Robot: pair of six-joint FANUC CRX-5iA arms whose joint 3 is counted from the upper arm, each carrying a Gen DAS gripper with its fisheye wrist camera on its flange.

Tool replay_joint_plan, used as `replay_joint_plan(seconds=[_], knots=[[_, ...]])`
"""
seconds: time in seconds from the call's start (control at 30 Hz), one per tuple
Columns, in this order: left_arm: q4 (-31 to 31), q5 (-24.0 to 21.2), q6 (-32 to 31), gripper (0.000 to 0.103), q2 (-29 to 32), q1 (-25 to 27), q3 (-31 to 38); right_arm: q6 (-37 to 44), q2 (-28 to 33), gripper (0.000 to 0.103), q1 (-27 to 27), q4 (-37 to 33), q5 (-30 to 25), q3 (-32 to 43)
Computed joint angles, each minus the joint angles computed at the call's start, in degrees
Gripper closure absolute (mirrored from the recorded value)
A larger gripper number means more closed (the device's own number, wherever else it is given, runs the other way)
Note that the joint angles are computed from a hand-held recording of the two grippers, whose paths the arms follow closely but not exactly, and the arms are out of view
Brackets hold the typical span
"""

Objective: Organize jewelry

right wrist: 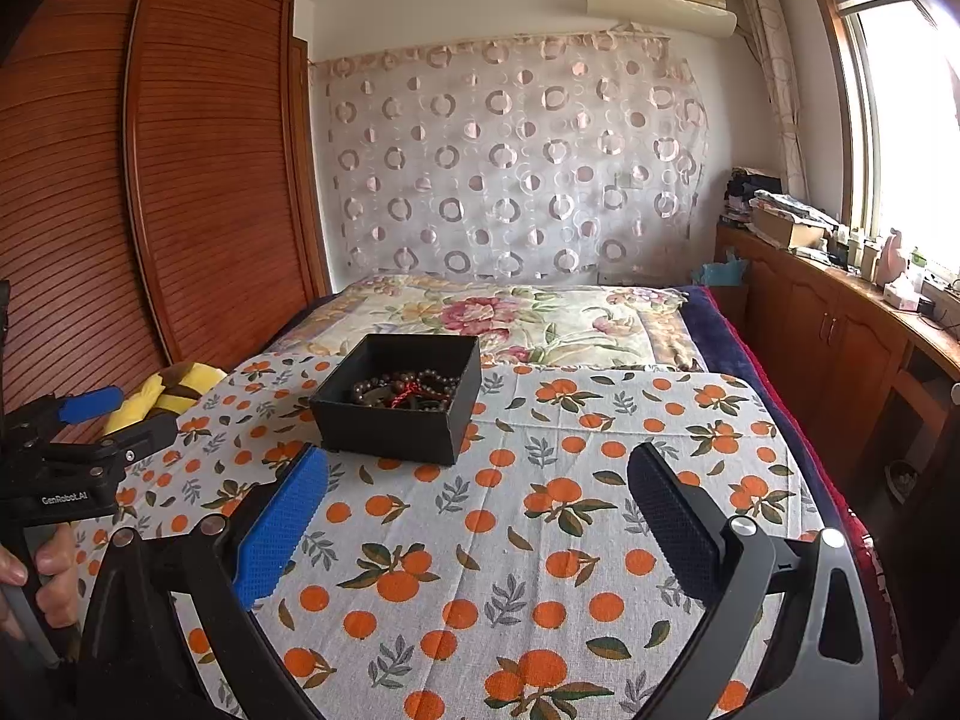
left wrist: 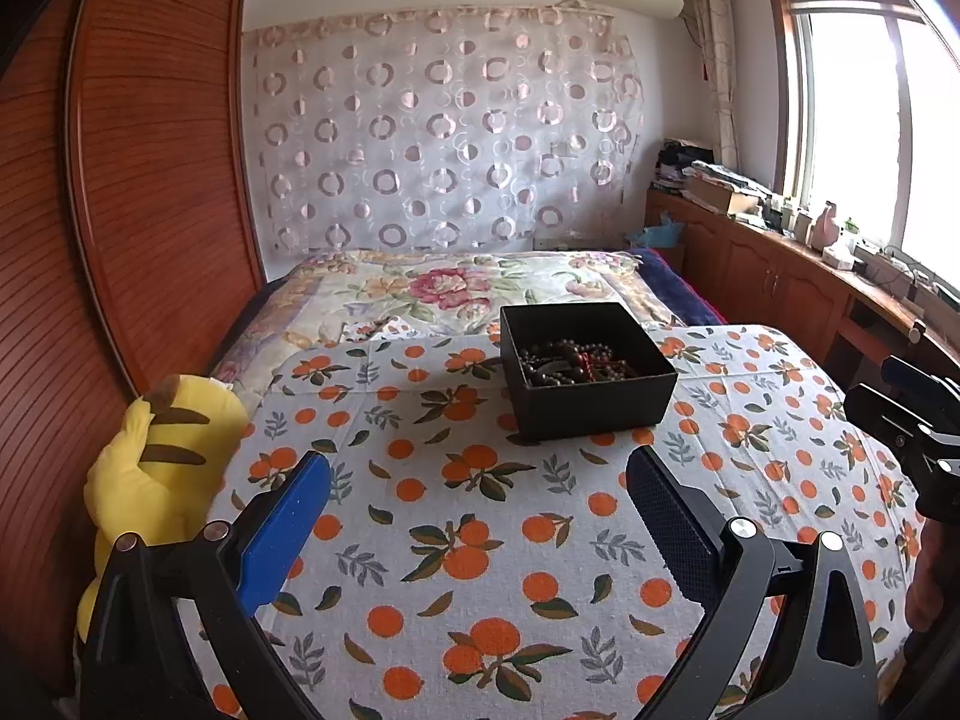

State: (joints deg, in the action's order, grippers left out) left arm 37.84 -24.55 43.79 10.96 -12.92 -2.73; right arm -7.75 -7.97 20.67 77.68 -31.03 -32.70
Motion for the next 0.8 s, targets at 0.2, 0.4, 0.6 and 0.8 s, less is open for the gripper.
replay_joint_plan(seconds=[0.2, 0.4, 0.6, 0.8], knots=[[-0.1, 0.0, -0.2, 0.008, -0.2, -0.2, 0.0, 0.4, -0.1, 0.002, -0.1, -0.2, 0.1, 0.1], [0.2, 0.0, -0.3, 0.008, -0.3, -0.3, 0.0, 0.3, -0.2, 0.002, -0.1, -0.2, 0.1, 0.0], [0.2, 0.1, -0.3, 0.008, -0.3, -0.3, -0.1, -0.1, -0.3, 0.002, -0.3, 0.2, 0.3, -0.3], [0.2, 0.2, -0.3, 0.008, -0.3, -0.4, -0.2, -0.2, -0.2, 0.002, -0.3, 0.2, 0.2, -0.3]])
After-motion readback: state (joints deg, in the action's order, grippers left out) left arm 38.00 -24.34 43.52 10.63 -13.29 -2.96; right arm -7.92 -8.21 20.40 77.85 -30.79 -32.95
